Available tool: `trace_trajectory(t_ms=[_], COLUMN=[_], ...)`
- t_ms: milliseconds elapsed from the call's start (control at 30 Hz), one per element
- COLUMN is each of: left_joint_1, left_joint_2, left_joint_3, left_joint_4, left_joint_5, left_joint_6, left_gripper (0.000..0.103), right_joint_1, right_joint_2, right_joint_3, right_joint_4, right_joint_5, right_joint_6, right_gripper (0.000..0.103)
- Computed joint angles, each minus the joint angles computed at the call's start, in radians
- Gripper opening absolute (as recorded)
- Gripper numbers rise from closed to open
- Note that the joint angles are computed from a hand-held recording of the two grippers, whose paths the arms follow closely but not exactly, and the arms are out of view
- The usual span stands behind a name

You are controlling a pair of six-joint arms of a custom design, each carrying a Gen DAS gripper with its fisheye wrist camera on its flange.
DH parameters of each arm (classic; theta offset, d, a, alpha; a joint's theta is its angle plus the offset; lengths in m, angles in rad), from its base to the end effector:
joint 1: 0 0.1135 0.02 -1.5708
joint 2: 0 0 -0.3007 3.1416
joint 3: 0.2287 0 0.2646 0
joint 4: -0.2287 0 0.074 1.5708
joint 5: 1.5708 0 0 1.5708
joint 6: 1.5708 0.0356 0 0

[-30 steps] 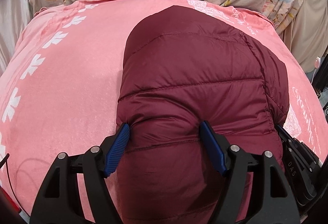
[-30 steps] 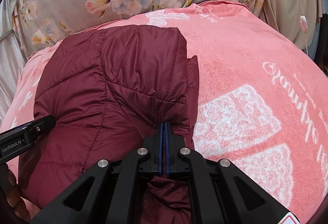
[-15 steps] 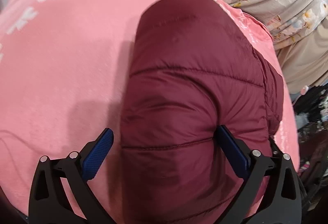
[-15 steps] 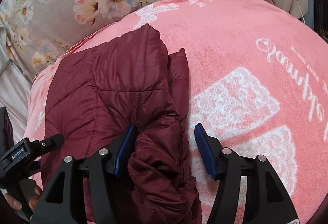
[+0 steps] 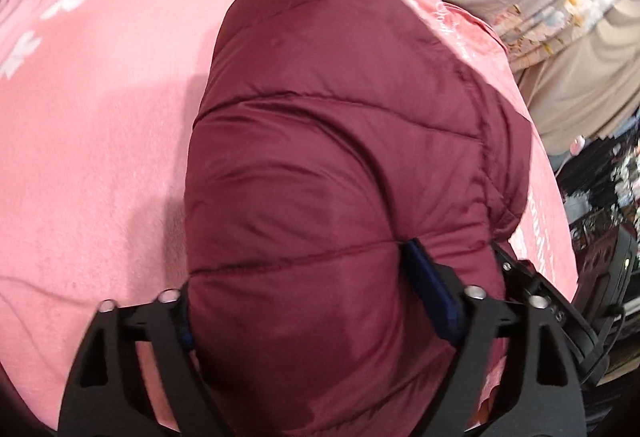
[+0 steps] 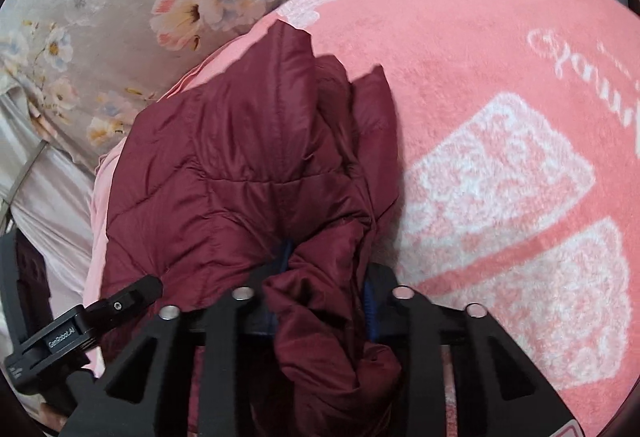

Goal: Fold large clothes

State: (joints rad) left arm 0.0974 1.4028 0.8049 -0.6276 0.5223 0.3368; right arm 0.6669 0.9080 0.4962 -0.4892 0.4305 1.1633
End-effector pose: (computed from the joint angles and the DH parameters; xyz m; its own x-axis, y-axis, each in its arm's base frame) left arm 0.2525 0.0068 0.2158 -0.8562 0.2041 -0.4746 0.3886 0.8598 -0.3312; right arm 0.1358 0.0880 0.2190 -0.5733 0.6105 -0.5464 0.4235 0.7917 0.4403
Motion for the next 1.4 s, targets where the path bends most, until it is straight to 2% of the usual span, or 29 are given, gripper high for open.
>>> trace_trajectory(t_ms=[133, 233, 300, 367, 500, 600, 733, 833, 900, 933, 967, 1033, 1167, 1200, 1267, 1300, 1333, 1400], left_joint_1=[0.006, 0.025, 0.043, 0.075, 0.156, 0.227, 0.280, 0.369, 0.427, 0.455, 0.478, 0.521, 0.577, 0.585, 0.592, 0.589, 0.596, 0.583], left_joint_2=[-0.078, -0.134, -0.179, -0.203, -0.263, -0.271, -0.261, -0.230, -0.196, -0.172, -0.151, -0.115, -0.041, -0.020, 0.000, 0.003, 0.005, 0.005], left_joint_3=[0.015, 0.050, 0.074, 0.097, 0.154, 0.205, 0.262, 0.332, 0.385, 0.418, 0.446, 0.484, 0.542, 0.552, 0.550, 0.533, 0.526, 0.485], left_joint_4=[-0.047, -0.126, -0.183, -0.240, -0.369, -0.454, -0.477, -0.553, -0.618, -0.644, -0.669, -0.698, -0.711, -0.678, -0.598, -0.489, -0.444, -0.225], left_joint_5=[0.028, 0.087, 0.130, 0.179, 0.294, 0.371, 0.455, 0.544, 0.609, 0.645, 0.676, 0.724, 0.787, 0.801, 0.815, 0.819, 0.823, 0.813], left_joint_6=[0.051, 0.104, 0.139, 0.185, 0.287, 0.368, 0.421, 0.534, 0.623, 0.662, 0.701, 0.771, 0.845, 0.831, 0.785, 0.708, 0.685, 0.528], left_gripper=[0.048, 0.039, 0.037, 0.036, 0.034, 0.034, 0.033, 0.033, 0.033, 0.033, 0.033, 0.033, 0.033, 0.033, 0.033, 0.033, 0.033, 0.034], right_joint_1=[0.107, 0.222, 0.299, 0.399, 0.540, 0.577, 0.599, 0.605, 0.598, 0.591, 0.578, 0.559, 0.510, 0.489, 0.464, 0.452, 0.422, 0.385], right_joint_2=[-0.003, -0.001, 0.013, 0.055, 0.160, 0.185, 0.237, 0.269, 0.278, 0.279, 0.275, 0.286, 0.329, 0.346, 0.381, 0.396, 0.424, 0.471], right_joint_3=[0.082, 0.172, 0.240, 0.338, 0.513, 0.569, 0.660, 0.715, 0.729, 0.729, 0.713, 0.703, 0.667, 0.654, 0.644, 0.641, 0.644, 0.654], right_joint_4=[-0.095, -0.208, -0.283, -0.411, -0.662, -0.725, -0.721, -0.635, -0.507, -0.429, -0.296, -0.135, 0.176, 0.269, 0.375, 0.405, 0.448, 0.499], right_joint_5=[0.125, 0.249, 0.334, 0.443, 0.591, 0.643, 0.723, 0.797, 0.837, 0.846, 0.847, 0.839, 0.797, 0.776, 0.750, 0.738, 0.710, 0.675], right_joint_6=[0.042, 0.087, 0.109, 0.168, 0.314, 0.346, 0.276, 0.147, -0.005, -0.088, -0.216, -0.367, -0.631, -0.705, -0.785, -0.806, -0.836, -0.863], right_gripper=[0.015, 0.014, 0.013, 0.013, 0.013, 0.013, 0.013, 0.013, 0.013, 0.013, 0.013, 0.013, 0.013, 0.013, 0.013, 0.013, 0.013, 0.013])
